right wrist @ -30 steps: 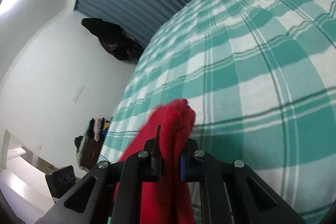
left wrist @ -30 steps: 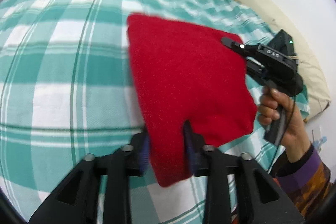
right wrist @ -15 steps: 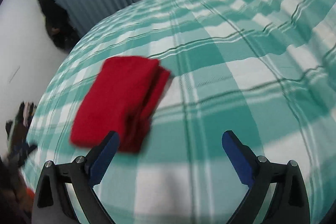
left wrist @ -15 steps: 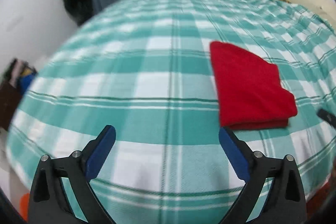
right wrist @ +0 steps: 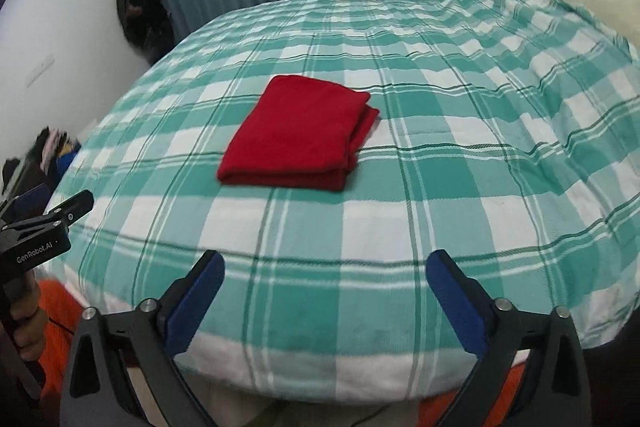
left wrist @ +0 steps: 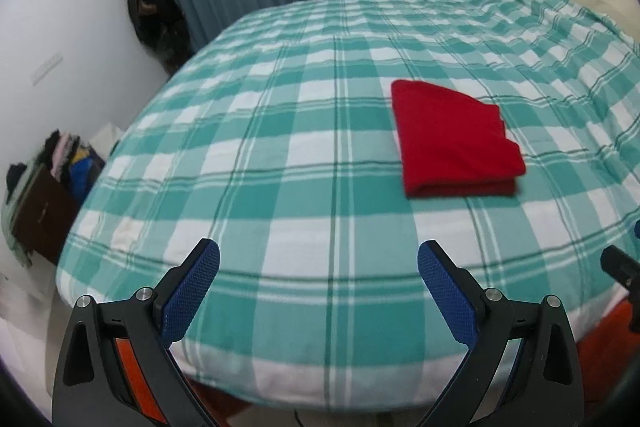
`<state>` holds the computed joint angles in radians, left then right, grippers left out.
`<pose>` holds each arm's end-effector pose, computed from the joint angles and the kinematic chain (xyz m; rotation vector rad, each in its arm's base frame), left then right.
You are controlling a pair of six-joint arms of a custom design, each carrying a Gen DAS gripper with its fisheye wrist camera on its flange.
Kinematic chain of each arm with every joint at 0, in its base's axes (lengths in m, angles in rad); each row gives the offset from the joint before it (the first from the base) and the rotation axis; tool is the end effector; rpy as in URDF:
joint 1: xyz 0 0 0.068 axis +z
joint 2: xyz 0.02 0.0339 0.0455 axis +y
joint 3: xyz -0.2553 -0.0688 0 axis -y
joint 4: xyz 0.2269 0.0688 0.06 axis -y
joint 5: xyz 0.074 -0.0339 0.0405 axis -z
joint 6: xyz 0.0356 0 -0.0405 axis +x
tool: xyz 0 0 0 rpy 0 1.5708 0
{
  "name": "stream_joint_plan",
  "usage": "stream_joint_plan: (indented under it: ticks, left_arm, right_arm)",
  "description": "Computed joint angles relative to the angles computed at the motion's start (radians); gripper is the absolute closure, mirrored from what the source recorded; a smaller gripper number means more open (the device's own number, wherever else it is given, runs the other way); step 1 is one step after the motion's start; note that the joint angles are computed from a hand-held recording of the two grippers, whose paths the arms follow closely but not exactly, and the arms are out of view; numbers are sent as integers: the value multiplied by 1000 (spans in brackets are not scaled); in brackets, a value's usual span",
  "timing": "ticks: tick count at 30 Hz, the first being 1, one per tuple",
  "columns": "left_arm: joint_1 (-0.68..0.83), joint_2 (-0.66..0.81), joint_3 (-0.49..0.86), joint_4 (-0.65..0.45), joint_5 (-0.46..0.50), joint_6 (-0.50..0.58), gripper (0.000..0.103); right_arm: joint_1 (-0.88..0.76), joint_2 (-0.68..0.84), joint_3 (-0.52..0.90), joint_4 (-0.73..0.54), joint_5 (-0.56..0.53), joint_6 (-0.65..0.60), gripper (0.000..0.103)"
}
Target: Fold small clothes
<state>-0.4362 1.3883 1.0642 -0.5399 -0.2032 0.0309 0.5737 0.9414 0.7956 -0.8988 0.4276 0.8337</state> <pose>0.2555 -0.1112 0.2664 0.4696 2.3658 0.0618 0.1393 0.0725 0.2543 0.4639 2.4328 0.0216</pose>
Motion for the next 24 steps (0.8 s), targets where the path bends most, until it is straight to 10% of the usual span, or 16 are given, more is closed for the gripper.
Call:
stream_joint_plan:
  ticks: [9,24]
  left_arm:
    - [70,-69,19,-164,197,79,3]
    - [31,-118,7,-211,166,113,3]
  right_arm:
    - [261,81,181,-234,121,193,1]
    - [387,181,237,-342,133,307,1]
